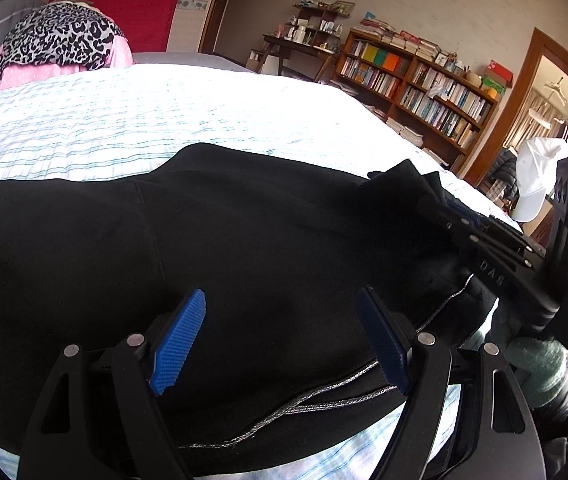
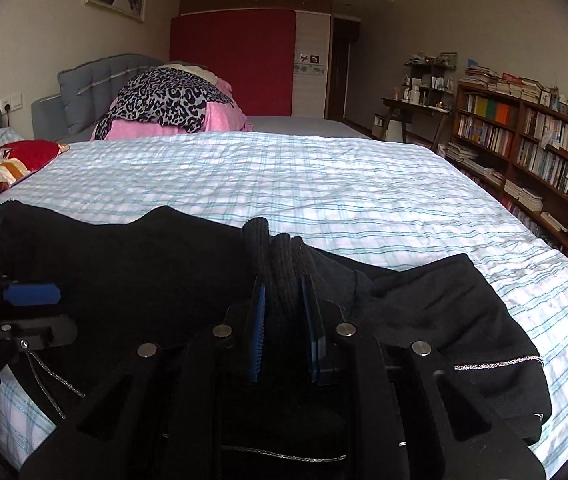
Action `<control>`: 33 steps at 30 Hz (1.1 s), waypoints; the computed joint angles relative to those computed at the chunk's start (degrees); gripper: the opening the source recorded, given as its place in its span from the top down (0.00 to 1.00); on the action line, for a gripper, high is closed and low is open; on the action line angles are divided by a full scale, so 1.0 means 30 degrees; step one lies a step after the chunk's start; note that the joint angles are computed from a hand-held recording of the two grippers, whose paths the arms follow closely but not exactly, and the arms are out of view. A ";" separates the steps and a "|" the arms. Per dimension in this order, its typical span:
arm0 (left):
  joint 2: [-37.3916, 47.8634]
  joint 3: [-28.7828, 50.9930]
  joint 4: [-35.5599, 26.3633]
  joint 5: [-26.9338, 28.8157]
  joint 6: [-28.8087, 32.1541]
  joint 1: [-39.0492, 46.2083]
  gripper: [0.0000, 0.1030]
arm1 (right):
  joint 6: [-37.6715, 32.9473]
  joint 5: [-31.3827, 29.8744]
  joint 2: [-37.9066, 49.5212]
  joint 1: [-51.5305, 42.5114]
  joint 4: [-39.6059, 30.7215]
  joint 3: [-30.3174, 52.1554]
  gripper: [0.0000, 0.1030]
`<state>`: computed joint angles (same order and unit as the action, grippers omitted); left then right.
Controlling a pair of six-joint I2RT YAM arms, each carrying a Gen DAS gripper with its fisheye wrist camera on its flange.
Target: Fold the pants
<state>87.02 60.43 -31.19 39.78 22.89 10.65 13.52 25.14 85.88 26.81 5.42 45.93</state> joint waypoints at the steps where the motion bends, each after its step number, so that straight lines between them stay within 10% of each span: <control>1: 0.0077 0.0037 -0.0074 0.0164 0.0029 0.0154 0.25 | -0.0040 0.0406 0.0347 0.0360 0.0034 0.0180 0.83; 17: 0.0605 0.0321 -0.0578 0.1328 -0.0207 0.0941 0.25 | 0.1020 -0.0502 0.3038 0.2545 0.0304 0.2048 0.83; 24: 0.0820 0.0841 -0.1378 0.1487 -0.0138 0.0993 0.25 | 0.0582 -0.3145 0.2447 0.2460 0.1076 0.0978 0.55; 33: 0.1976 0.2682 -0.3963 0.3489 -0.0457 0.1169 0.16 | 0.1703 -0.6693 -0.1200 0.1037 0.3252 -0.2936 0.53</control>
